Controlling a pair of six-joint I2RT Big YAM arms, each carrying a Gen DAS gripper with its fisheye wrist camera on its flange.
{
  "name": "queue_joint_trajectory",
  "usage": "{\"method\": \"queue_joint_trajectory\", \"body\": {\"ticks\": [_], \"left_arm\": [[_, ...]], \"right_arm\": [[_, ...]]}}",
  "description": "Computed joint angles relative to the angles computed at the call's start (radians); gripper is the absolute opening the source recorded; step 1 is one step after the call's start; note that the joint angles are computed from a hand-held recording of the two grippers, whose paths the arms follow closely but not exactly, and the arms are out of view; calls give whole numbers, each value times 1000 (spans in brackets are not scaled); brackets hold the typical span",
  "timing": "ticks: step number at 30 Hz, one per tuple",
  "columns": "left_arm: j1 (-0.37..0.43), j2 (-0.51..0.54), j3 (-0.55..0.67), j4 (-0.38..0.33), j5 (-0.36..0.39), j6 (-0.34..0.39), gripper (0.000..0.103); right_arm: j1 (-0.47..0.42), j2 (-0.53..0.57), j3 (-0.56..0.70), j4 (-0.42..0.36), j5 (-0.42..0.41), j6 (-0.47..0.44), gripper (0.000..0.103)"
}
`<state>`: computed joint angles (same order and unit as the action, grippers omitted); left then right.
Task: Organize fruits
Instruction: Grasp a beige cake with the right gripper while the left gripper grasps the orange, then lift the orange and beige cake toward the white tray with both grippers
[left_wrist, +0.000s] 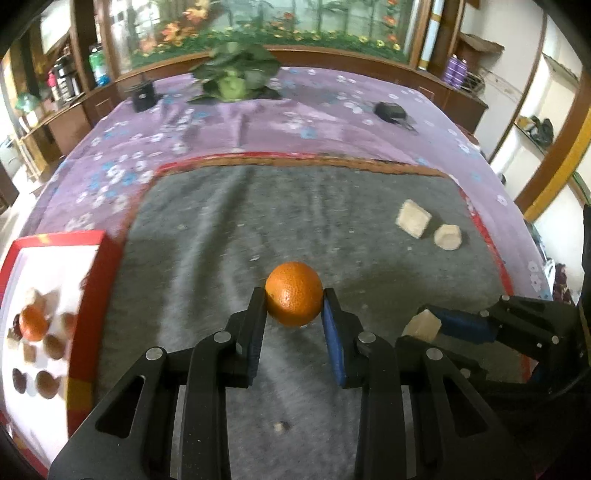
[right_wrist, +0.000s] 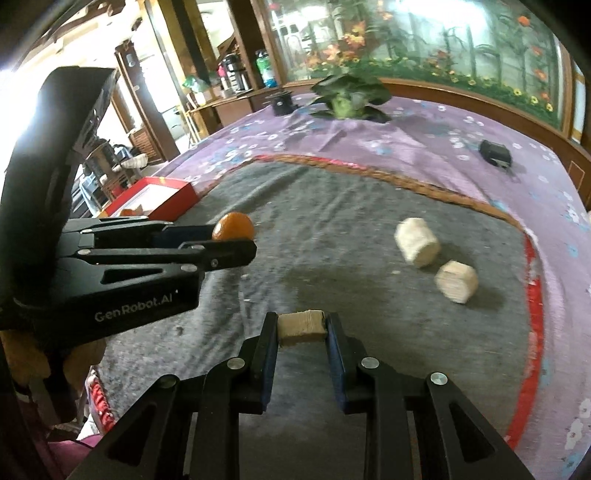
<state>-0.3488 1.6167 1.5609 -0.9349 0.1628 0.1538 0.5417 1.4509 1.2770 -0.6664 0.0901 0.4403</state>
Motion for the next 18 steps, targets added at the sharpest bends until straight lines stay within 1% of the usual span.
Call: {"method": "queue_joint_trajectory", "body": {"ticks": [10, 18], "left_arm": [[64, -47, -49, 34, -17, -13, 29], [118, -78, -71, 57, -19, -23, 29]], "right_arm": [[45, 69, 78, -19, 26, 34, 25], [74, 133, 178, -60, 50, 30, 25]]}}
